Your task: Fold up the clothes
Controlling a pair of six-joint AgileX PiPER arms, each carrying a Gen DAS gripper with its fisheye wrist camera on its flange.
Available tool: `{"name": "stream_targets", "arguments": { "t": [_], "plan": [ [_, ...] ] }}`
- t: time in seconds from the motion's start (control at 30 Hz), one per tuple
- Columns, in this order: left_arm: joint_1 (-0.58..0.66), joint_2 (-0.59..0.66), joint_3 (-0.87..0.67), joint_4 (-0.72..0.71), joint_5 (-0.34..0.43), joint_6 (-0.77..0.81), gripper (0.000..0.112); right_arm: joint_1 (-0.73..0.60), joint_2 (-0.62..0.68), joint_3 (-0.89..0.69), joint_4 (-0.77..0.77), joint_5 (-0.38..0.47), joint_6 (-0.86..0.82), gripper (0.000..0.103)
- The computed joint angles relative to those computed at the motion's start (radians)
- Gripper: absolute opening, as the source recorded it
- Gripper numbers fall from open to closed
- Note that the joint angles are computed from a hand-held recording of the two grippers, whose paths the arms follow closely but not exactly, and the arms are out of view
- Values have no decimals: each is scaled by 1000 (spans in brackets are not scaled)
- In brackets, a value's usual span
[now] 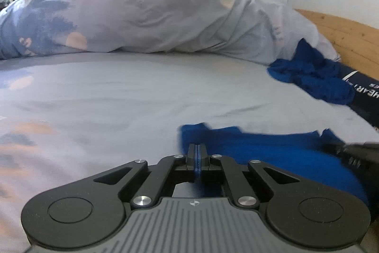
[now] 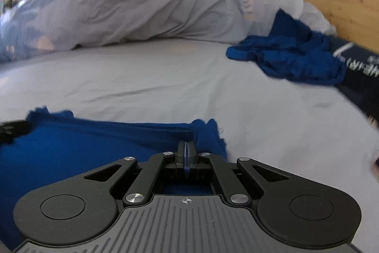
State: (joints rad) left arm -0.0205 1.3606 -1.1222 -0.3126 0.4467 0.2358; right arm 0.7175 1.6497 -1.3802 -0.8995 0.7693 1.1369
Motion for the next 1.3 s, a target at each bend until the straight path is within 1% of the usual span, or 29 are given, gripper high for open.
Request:
{"name": "stream_targets", "arguments": {
  "t": [0.03, 0.07, 0.1, 0.13, 0.17, 0.2, 0.23, 0.27, 0.3, 0.33, 0.4, 0.43, 0.5, 0.53, 0.57, 0.67, 0.73, 0.8, 0.83, 0.9, 0.93, 1.0, 1.07, 1.17, 1.2, 1.27, 1.3],
  "plan": [
    [21, -2, -18, 35, 40, -29, 10, 7, 1, -8, -18, 24, 6, 6],
    [55, -5, -30, 29, 81, -31, 10, 9, -1, -11, -27, 34, 12, 7],
    [96, -15, -33, -16, 115, -9, 12, 2, -9, -13, -21, 28, 13, 8],
    [132, -25, -36, -71, 154, 17, 16, -4, -16, -16, -11, 22, 13, 10],
    [168, -33, -40, -118, 195, 37, 21, -9, -26, -20, -9, 15, 23, 15],
    [207, -39, -44, -176, 243, 64, 21, -13, -36, -24, -9, 9, 34, 20],
    [249, -43, -44, -264, 306, 113, 23, -16, -50, -22, -18, -7, 54, 37],
    [280, -48, -40, -332, 370, 147, 26, -17, -70, -8, -47, -40, 96, 56],
    [312, -52, -35, -393, 434, 173, 30, -19, -86, 3, -69, -64, 125, 63],
    [339, -57, -29, -443, 493, 192, 32, -20, -104, 17, -97, -96, 154, 68],
    [365, -77, -3, -499, 566, 201, 37, -23, -134, 38, -139, -156, 189, 73],
    [374, -81, 4, -514, 590, 188, 38, -21, -147, 51, -170, -177, 219, 80],
    [407, -64, 15, -581, 656, 170, 51, -18, -174, 75, -238, -219, 286, 87],
    [413, -59, 22, -596, 662, 160, 53, -23, -188, 87, -258, -246, 314, 93],
    [418, -54, 28, -611, 667, 150, 56, -28, -197, 95, -269, -263, 327, 94],
    [437, -51, 51, -644, 679, 114, 58, -49, -216, 108, -270, -293, 330, 98],
    [458, -60, 68, -657, 689, 96, 59, -73, -227, 113, -240, -318, 324, 100],
    [486, -76, 93, -679, 702, 97, 69, -115, -238, 123, -148, -386, 262, 101],
    [498, -82, 107, -698, 714, 107, 72, -132, -246, 131, -106, -418, 227, 101],
    [518, -92, 135, -732, 739, 127, 82, -147, -258, 146, -47, -471, 161, 103],
    [510, -89, 143, -745, 750, 138, 83, -144, -264, 151, -29, -482, 129, 103],
    [483, -90, 161, -761, 738, 150, 83, -132, -272, 158, -16, -490, 85, 103],
    [440, -84, 181, -786, 673, 153, 83, -123, -282, 167, 3, -498, 44, 103],
    [396, -45, 176, -838, 609, 153, 83, -121, -300, 181, 74, -508, -37, 103],
    [380, -26, 163, -850, 595, 148, 83, -125, -308, 188, 109, -512, -72, 103],
    [349, 17, 115, -843, 596, 115, 82, -133, -319, 197, 173, -518, -142, 103],
    [336, 36, 89, -829, 600, 87, 69, -137, -325, 202, 209, -520, -182, 103]
  ]
}}
